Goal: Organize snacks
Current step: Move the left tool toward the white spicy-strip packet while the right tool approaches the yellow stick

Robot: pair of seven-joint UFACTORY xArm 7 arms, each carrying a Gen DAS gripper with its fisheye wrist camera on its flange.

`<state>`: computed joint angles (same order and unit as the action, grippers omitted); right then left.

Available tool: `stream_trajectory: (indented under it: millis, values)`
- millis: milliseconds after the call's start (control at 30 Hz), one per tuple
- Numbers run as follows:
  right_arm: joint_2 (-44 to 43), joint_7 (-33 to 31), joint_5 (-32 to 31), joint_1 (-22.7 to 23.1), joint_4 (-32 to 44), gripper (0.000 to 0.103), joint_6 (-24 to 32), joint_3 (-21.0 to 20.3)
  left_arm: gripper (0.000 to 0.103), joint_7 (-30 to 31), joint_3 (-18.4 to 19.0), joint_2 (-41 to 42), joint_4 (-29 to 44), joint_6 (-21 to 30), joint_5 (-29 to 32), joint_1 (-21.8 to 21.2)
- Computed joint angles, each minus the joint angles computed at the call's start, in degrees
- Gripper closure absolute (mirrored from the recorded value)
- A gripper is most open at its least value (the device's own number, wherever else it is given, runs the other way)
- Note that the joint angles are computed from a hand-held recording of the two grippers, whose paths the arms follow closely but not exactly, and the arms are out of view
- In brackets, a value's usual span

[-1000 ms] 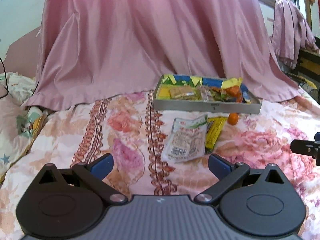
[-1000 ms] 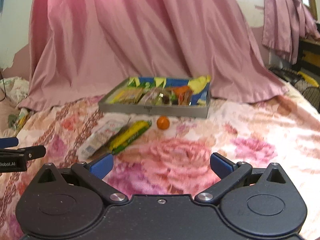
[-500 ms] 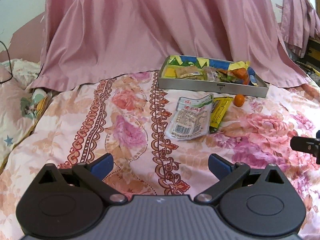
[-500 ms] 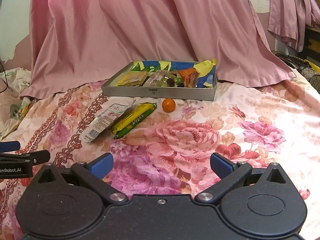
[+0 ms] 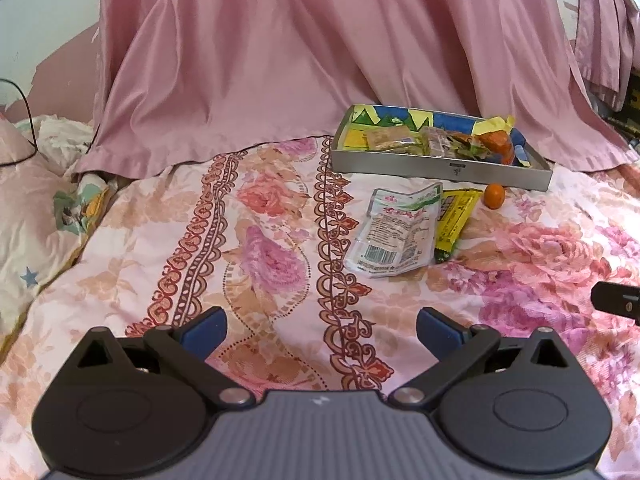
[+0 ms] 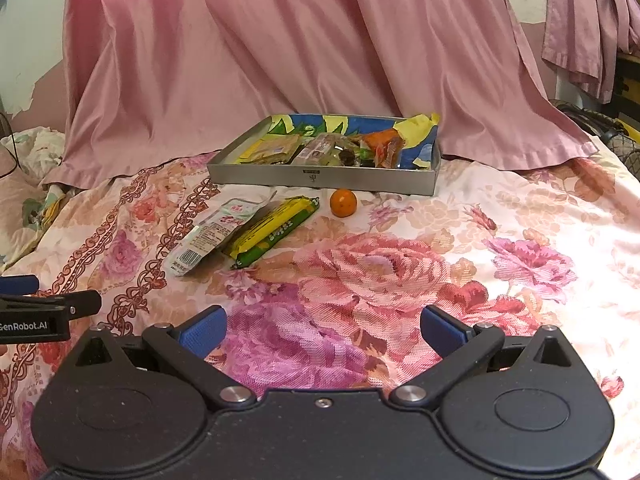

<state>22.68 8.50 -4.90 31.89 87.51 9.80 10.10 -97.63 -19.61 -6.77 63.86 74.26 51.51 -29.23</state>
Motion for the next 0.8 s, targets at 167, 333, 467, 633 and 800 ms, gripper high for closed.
stream_trajectory:
  millis: [167, 333, 467, 633, 800]
  values:
    - [0.3, -1.2, 1.1, -0.9, -0.1, 0.001, -0.3, 1.1, 0.0, 2.0, 0.4, 0.2, 0.5, -0.5, -0.7, 0.1]
    - [0.7, -2.7, 2.4, -1.6, 0.0, 0.001, -0.9, 2.2, 0.0, 2.7, 0.9, 0.5, 1.0, -1.4, -2.3, 0.7]
    - [1.4, -4.6, 4.0, -2.5, 0.2, 0.001, -1.7, 3.4, 0.0, 4.5, 1.3, 0.8, 1.5, -1.6, -2.6, 1.0]
    - [2.1, -6.1, 4.8, -2.6, 0.4, 0.001, -3.1, 3.8, 0.0, 5.9, 2.0, 0.4, 1.3, -3.2, -3.1, 1.8]
    - [3.1, -7.8, 5.0, -2.7, 0.9, 0.001, -5.3, 4.3, 0.0, 10.5, 2.8, 0.0, 1.2, -5.6, -3.8, 3.0]
